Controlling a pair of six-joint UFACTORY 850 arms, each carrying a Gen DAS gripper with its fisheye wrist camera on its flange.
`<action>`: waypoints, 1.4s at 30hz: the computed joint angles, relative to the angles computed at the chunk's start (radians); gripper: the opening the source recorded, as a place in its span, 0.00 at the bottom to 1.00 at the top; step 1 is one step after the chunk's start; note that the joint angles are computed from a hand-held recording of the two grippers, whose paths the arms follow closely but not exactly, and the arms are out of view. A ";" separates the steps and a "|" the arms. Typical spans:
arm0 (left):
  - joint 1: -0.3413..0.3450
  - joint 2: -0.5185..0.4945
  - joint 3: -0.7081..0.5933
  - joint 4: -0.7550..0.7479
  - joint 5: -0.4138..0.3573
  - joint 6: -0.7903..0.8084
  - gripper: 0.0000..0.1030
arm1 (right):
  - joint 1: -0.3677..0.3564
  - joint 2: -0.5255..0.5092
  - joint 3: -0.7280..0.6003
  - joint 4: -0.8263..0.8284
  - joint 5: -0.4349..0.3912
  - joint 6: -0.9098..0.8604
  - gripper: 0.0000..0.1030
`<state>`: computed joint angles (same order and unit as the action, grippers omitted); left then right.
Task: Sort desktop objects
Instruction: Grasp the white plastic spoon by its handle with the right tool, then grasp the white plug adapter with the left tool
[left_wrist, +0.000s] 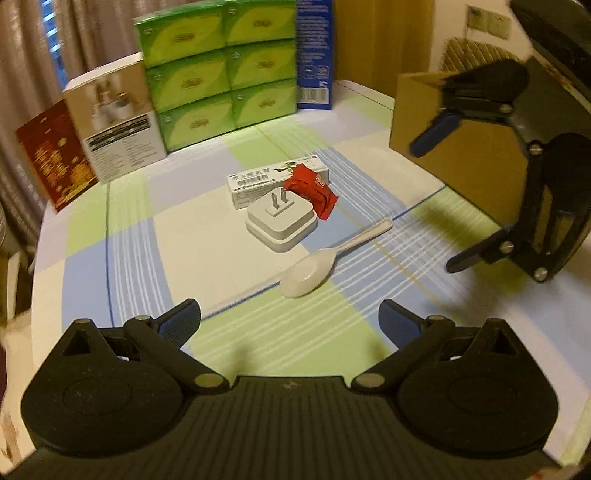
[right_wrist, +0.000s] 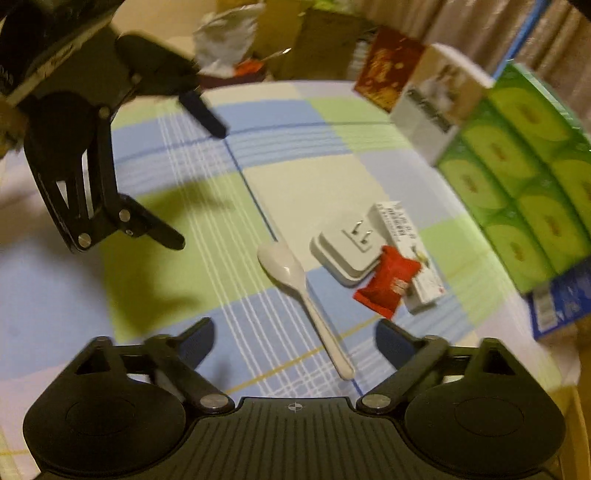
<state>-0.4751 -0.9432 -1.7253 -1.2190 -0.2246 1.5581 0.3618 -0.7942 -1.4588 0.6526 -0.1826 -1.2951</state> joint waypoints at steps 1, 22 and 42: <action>0.003 -0.013 -0.017 0.009 -0.007 0.021 0.98 | -0.001 -0.021 -0.025 -0.037 -0.016 0.024 0.78; 0.028 -0.243 -0.345 0.344 -0.127 -0.155 0.97 | 0.007 -0.199 -0.231 -0.232 -0.043 0.075 0.20; 0.023 -0.328 -0.503 0.491 -0.194 -0.231 0.92 | -0.001 -0.141 -0.154 -0.413 0.005 0.269 0.02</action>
<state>-0.4517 -1.2714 -2.2282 -0.7280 -0.4185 1.3273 0.3610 -0.9350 -1.6127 0.2400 -0.1780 -1.0261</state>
